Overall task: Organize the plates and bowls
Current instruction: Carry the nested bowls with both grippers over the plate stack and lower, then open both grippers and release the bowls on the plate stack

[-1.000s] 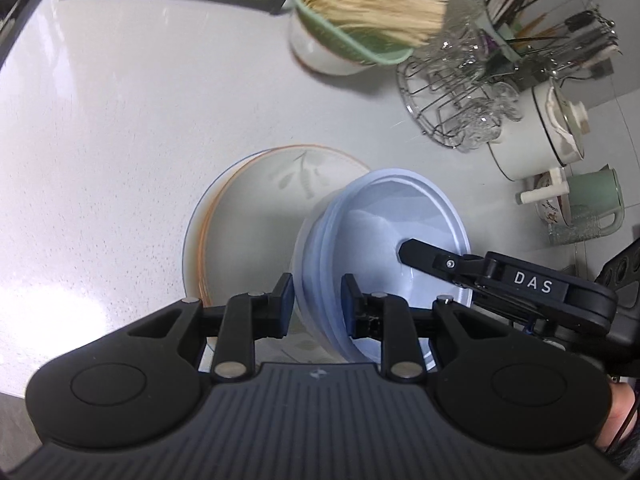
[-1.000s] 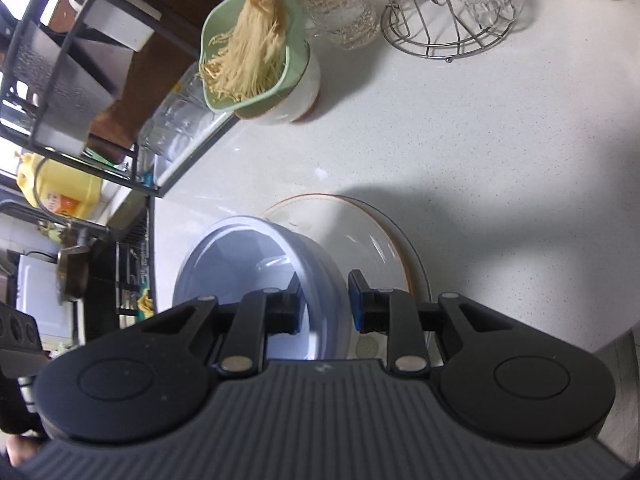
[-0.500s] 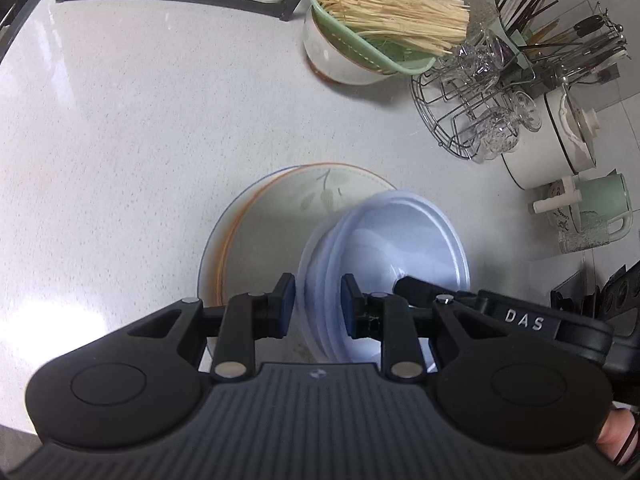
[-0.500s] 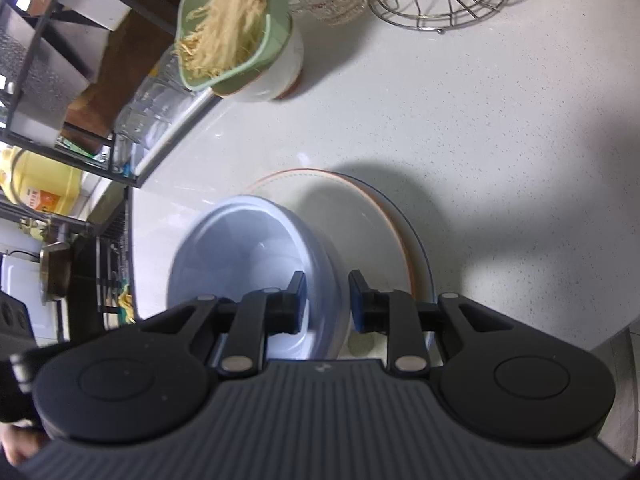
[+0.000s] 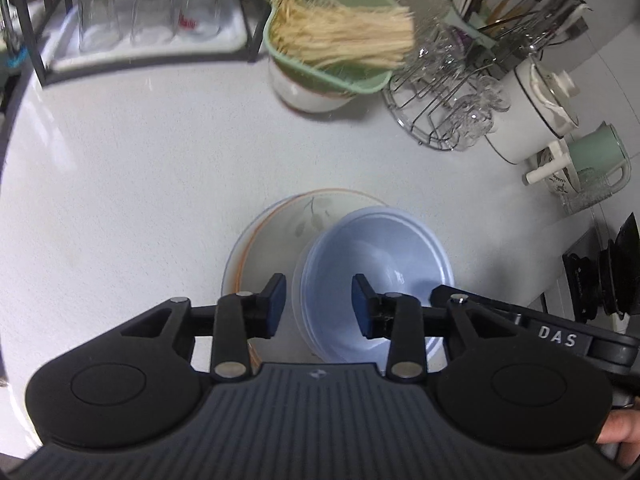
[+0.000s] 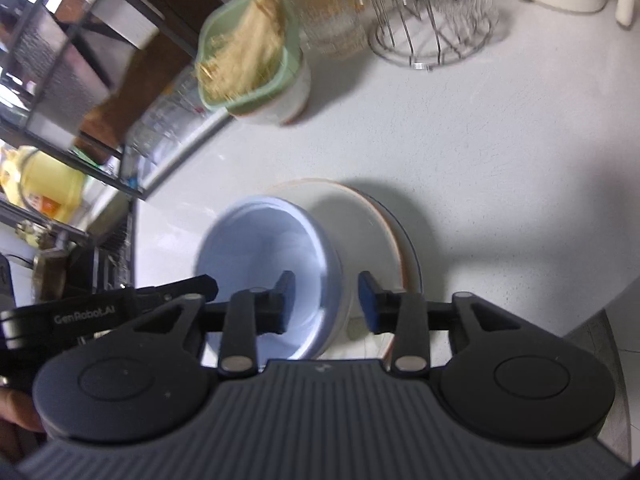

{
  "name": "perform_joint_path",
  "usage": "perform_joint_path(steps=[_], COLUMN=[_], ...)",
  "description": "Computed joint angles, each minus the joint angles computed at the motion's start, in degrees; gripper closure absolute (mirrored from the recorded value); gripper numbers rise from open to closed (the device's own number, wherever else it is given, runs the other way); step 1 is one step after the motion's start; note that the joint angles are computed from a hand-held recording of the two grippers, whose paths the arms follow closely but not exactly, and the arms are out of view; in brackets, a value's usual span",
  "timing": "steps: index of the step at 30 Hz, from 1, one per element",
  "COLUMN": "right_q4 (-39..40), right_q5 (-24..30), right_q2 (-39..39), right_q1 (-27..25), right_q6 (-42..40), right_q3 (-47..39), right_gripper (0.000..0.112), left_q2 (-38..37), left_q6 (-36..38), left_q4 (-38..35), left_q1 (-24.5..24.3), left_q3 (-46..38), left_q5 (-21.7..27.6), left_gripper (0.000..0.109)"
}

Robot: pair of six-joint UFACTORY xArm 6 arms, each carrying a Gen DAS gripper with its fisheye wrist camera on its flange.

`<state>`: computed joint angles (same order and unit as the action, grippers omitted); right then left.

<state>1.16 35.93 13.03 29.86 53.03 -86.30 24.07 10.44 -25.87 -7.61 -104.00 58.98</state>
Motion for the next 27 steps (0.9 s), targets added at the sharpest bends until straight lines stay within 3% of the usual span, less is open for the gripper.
perform_joint_path(steps=[6,13,21,27], right_q4=[-3.2,-4.5,-5.8,-10.5], right_q5=[-3.2,-8.3,-13.5,-15.5], right_q2=[-5.7,-13.8,-25.1,-32.3], right_q1=[-0.1,-1.4,-2.9,-3.1], right_q6=[0.7,-5.1,-13.0,-14.5], right_q3=[5.1,11.1,19.1,23.8], right_gripper=[0.071,0.071,0.071,0.071], left_q2=[-6.6,-18.1,-32.1,-40.6], left_q6=[1.7,-5.4,-24.1,-38.3], left_q4=[2.3,8.9,23.8,36.8], left_q1=[-2.1,-6.4,-12.6,-17.2], left_q3=[5.1,15.0,27.2,33.7], left_q5=[-4.5,-14.5,-23.3,-23.8], left_gripper=[0.056,0.05,0.048,0.043])
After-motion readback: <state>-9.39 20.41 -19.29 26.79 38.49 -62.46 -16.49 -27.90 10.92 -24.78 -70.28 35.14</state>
